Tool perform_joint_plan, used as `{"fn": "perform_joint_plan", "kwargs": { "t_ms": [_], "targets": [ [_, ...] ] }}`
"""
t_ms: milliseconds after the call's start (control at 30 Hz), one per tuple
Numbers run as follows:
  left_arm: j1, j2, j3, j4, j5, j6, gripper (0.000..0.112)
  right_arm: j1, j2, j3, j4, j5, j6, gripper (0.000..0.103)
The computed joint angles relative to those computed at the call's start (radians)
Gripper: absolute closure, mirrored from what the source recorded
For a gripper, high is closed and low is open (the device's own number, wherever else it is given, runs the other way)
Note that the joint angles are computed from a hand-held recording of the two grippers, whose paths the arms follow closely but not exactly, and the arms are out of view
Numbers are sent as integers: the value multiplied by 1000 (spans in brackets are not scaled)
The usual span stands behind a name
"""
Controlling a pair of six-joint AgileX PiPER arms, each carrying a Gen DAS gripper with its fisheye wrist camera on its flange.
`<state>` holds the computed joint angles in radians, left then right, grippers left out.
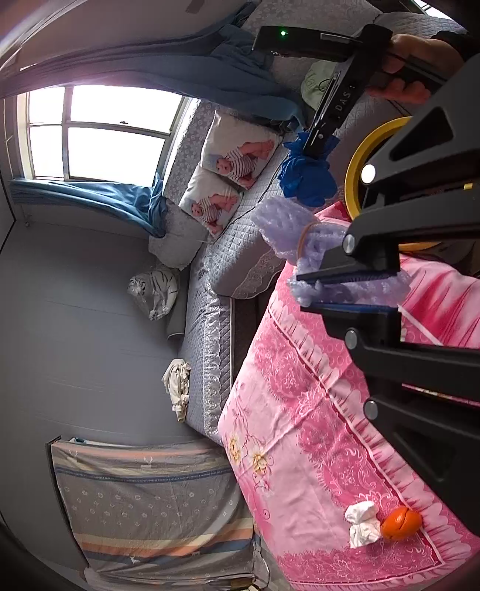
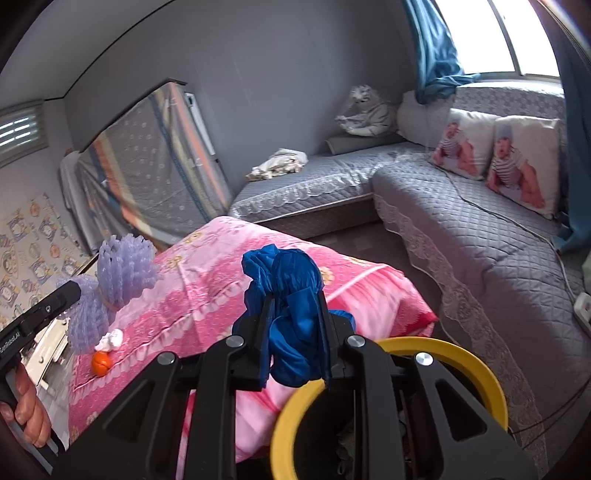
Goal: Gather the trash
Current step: 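Carry the mesh bundle and blue glove over the yellow bin with both tools, then open both grippers to drop the bundle and glove into the bin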
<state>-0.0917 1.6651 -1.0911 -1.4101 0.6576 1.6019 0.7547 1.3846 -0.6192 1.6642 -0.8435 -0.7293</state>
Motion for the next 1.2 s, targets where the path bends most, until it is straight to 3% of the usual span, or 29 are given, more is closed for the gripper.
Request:
{"fn": "perform_joint_plan", "kwargs": {
  "t_ms": [633, 800, 1067, 1133, 1200],
  "targets": [
    [-321, 236, -44, 108, -151, -100, 103, -43, -39, 331, -65, 16, 407, 83],
    [-343, 310, -109, 239, -131, -249, 103, -65, -17, 370, -122, 40, 506, 82],
    [-362, 338, -125, 291, -105, -292, 103, -92, -12, 412, -180, 54, 600, 78],
    [-364, 330, -112, 274, -117, -279, 102, -76, -12, 411, -148, 34, 593, 72],
    [-359, 330, -114, 275, -108, -282, 94, -70, -15, 417, -124, 17, 593, 67]
  ]
}}
